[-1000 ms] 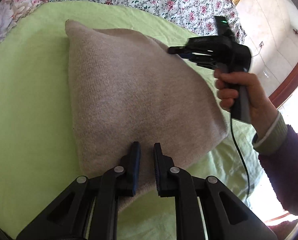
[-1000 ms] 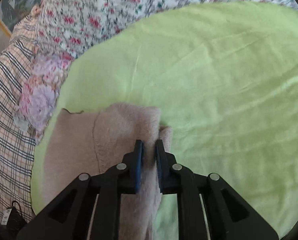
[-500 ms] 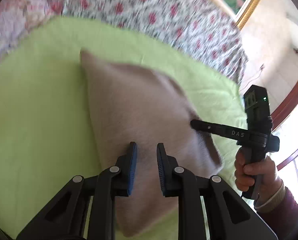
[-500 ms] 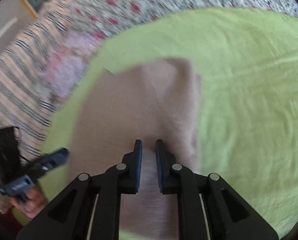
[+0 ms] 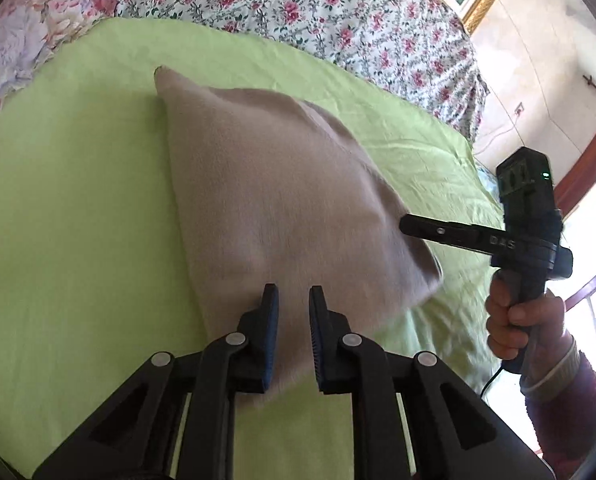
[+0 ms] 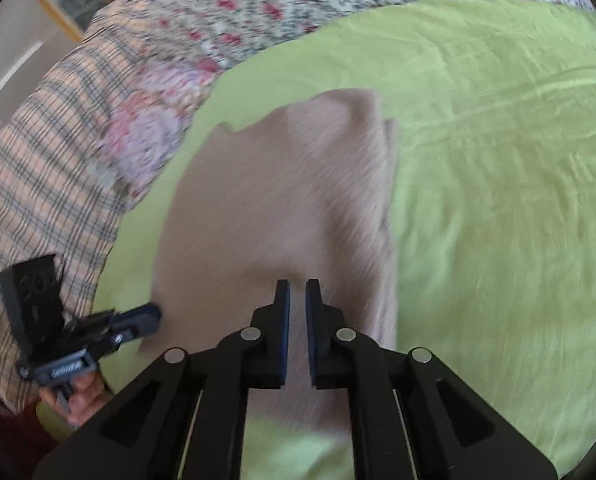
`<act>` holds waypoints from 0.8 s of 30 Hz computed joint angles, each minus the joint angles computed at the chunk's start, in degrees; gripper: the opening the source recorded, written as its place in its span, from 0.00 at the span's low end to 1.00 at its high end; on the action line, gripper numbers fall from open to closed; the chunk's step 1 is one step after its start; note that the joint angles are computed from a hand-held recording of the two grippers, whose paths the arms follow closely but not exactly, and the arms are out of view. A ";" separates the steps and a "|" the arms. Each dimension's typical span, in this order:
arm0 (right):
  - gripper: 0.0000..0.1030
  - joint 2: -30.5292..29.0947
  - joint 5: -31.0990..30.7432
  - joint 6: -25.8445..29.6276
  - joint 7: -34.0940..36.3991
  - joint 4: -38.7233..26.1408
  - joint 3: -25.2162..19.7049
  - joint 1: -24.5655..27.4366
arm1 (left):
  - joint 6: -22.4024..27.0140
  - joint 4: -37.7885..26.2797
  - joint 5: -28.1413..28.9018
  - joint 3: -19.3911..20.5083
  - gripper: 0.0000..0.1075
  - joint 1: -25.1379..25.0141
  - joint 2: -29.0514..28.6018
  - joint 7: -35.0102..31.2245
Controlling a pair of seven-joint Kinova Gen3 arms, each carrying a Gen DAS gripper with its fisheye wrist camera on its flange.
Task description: Fold small clothes
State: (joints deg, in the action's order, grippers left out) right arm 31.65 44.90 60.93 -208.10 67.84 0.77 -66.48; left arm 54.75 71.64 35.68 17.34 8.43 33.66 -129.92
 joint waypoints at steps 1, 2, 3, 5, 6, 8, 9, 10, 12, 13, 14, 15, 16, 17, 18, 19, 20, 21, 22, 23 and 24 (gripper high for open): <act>0.08 0.64 -0.96 1.60 1.75 -1.43 -0.51 -0.39 | -0.21 1.37 0.11 0.03 0.14 -0.36 -0.68 -0.46; 0.08 1.61 -2.35 3.93 4.08 -3.93 -1.02 -0.35 | -0.72 2.98 0.31 0.01 0.14 -0.71 -1.34 -1.03; 0.08 3.18 -4.67 6.26 6.41 -6.18 -1.26 -0.35 | -1.40 4.81 0.11 -0.32 0.14 -0.81 -2.03 -1.40; 0.08 5.30 -9.33 10.02 9.09 -8.64 -0.08 -0.51 | -2.02 6.27 -0.79 -1.08 0.13 -0.26 -2.29 -0.80; 0.08 5.66 -11.25 10.51 9.03 -8.72 2.11 -1.69 | -2.35 7.13 -0.30 -0.86 0.13 -0.42 -2.22 -0.76; 0.08 4.83 -12.36 8.73 6.23 -6.64 5.53 -3.71 | -4.20 8.65 -0.56 -1.00 0.13 0.15 -3.10 -0.72; 0.08 4.67 -12.01 8.32 5.26 -6.16 5.65 -3.80 | -4.94 9.03 -1.11 -1.15 0.13 0.64 -3.45 -0.55; 0.08 4.74 -11.33 8.84 5.10 -6.37 4.71 -3.29 | -5.46 9.26 -1.55 -1.25 0.13 1.00 -3.69 -0.26; 0.08 5.41 -8.68 11.22 4.85 -7.90 0.28 -0.95 | -6.11 9.68 -2.14 -1.36 0.13 1.39 -3.89 0.44; 0.08 5.44 -7.46 11.70 4.42 -7.89 -1.39 -0.14 | -6.39 9.93 -2.26 -1.29 0.13 1.39 -4.00 0.61; 0.08 5.26 -5.73 12.07 3.34 -7.59 -3.75 0.95 | -6.47 9.79 -2.58 -1.31 0.13 1.58 -3.95 0.97; 0.08 4.84 -4.08 11.97 2.08 -6.71 -6.10 2.18 | -6.67 9.81 -3.05 -1.44 0.13 1.88 -4.06 1.46; 0.08 4.87 -2.55 12.43 1.05 -6.58 -8.38 3.19 | -6.81 9.64 -3.58 -1.57 0.13 2.29 -4.08 2.06; 0.08 5.13 -1.34 13.19 0.36 -7.09 -10.15 3.76 | -6.52 8.71 -4.47 -1.84 0.14 3.00 -3.84 3.14; 0.08 5.33 -0.58 13.74 0.00 -7.37 -11.26 4.11 | -6.35 8.36 -5.36 -2.09 0.14 3.49 -3.98 3.96; 0.08 5.43 -0.41 14.14 0.22 -7.57 -11.65 4.29 | -6.00 7.99 -6.24 -2.32 0.14 3.88 -4.22 4.75; 0.08 5.91 -0.18 14.97 0.56 -8.35 -12.28 4.40 | -5.65 7.55 -6.64 -2.23 0.15 3.94 -4.32 5.14; 0.08 6.29 -0.76 15.68 1.45 -9.34 -11.95 4.14 | -5.12 7.35 -6.25 -1.73 0.18 3.29 -4.63 4.82; 0.08 6.28 -1.60 15.75 2.19 -9.57 -11.12 3.76 | -4.48 7.07 -5.69 -1.33 0.20 2.55 -4.83 4.41; 0.08 6.46 -2.01 16.00 2.43 -10.11 -10.80 3.55 | -4.14 6.98 -5.19 -1.22 0.24 2.06 -5.29 4.38; 0.08 6.76 -2.00 16.23 2.22 -10.68 -10.61 3.26 | -4.02 6.84 -4.88 -1.29 0.33 1.72 -5.62 4.37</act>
